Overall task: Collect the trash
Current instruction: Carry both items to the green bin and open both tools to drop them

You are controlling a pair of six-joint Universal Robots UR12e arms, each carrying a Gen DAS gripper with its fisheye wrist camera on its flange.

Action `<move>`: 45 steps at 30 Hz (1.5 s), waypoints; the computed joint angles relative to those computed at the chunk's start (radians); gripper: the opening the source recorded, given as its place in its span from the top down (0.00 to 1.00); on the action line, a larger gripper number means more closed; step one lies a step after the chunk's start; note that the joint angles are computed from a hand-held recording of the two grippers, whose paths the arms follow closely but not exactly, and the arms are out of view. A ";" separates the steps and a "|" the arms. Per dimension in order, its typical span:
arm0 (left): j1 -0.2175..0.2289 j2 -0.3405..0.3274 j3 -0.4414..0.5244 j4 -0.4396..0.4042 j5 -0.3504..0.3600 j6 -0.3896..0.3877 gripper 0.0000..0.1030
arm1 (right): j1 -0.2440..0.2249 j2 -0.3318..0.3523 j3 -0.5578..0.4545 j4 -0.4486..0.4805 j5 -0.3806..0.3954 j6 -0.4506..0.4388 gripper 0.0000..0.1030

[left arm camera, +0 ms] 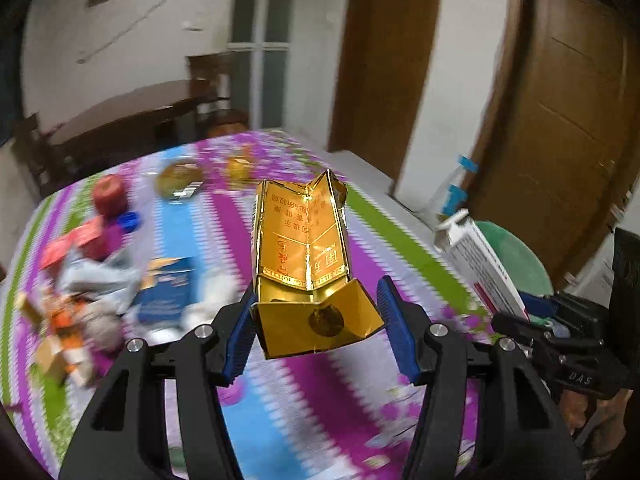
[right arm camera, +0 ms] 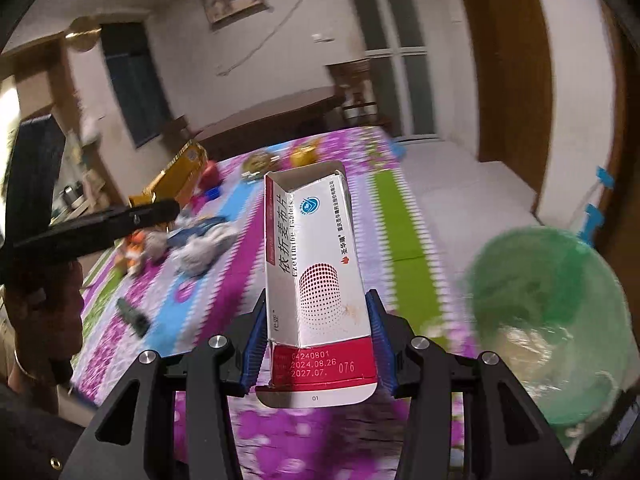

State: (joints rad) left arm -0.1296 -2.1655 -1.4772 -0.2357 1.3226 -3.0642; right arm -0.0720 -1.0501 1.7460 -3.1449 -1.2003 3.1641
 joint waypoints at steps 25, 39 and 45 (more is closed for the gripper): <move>-0.197 -0.225 0.348 -0.220 0.015 0.309 0.46 | -0.169 -0.066 0.031 0.182 -0.263 0.127 0.54; -0.222 -0.264 0.423 -0.326 -0.004 0.400 0.46 | -0.195 -0.062 0.041 0.238 -0.267 0.156 0.53; -0.225 -0.277 0.445 -0.360 -0.011 0.418 0.44 | -0.189 -0.044 0.022 0.251 -0.255 0.184 0.51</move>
